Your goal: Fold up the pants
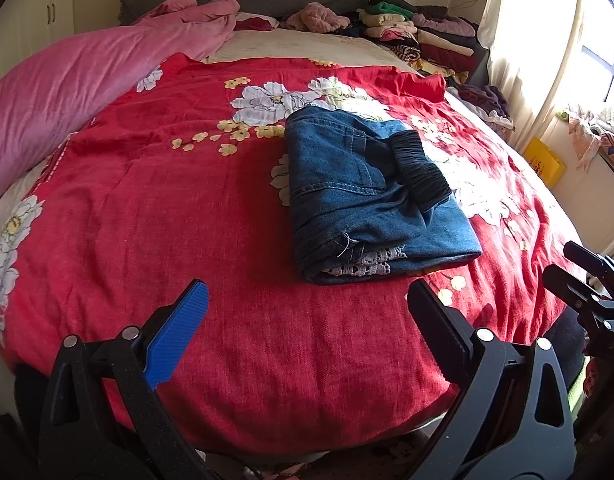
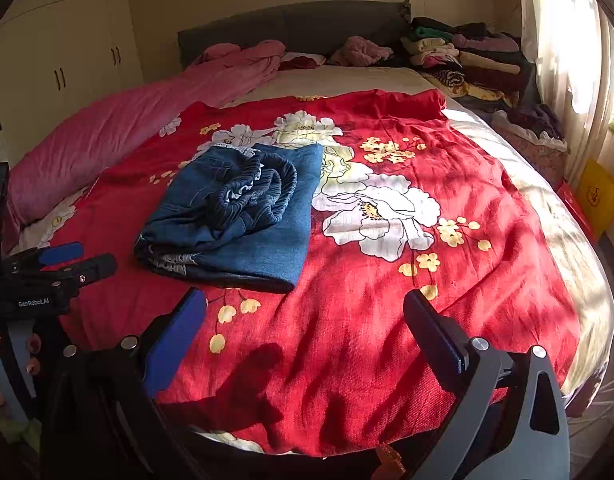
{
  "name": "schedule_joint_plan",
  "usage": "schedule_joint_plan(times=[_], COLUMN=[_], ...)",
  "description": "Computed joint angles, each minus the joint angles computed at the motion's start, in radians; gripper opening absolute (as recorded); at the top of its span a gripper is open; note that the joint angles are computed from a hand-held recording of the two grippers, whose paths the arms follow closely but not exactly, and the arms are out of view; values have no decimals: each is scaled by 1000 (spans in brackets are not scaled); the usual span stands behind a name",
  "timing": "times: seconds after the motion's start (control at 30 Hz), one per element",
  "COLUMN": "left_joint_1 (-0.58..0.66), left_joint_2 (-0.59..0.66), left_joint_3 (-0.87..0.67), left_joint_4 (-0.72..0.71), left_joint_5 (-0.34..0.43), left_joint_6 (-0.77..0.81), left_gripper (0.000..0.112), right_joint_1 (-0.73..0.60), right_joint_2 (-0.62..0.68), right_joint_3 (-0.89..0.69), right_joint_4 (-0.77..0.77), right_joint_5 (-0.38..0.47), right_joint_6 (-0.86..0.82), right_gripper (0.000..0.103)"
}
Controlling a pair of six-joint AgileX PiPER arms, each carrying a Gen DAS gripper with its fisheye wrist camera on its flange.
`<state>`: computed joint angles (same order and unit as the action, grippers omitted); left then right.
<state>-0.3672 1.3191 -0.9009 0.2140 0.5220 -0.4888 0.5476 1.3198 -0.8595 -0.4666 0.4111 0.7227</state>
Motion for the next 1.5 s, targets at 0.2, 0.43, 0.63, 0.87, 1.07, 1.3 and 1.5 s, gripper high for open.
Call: schedule_joint_plan(times=[0.2,0.43,0.63,0.87,1.07,1.3,1.5], left_joint_1=[2,5,10,11,12,20,20], left_joint_2=[0,-2,-1,-4,-5,-5,-10], left_joint_3=[-1,0,0,5,5,6,10], left_joint_4=[-3,-11,-19,-19,-18,-38,-39], left_joint_5=[3,2,1,1,1,-1,5], left_joint_6=[0,9,17,16,14,35,32], left_gripper=[93,93,93,93,93,93,93], right_joint_1=[0,2,3,4,2,2,2], right_joint_2=[-1,-1,-1,0,-1,1,1], right_joint_3=[1,0,0,0,1,1,0], right_joint_4=[0,-1,-8,-9,-7,-6,-7], right_joint_5=[-1,1,3,2,3,1,4], right_joint_6=[-1,0,6,6,5,2,2], right_gripper=[98,98,98,98,98,98,98])
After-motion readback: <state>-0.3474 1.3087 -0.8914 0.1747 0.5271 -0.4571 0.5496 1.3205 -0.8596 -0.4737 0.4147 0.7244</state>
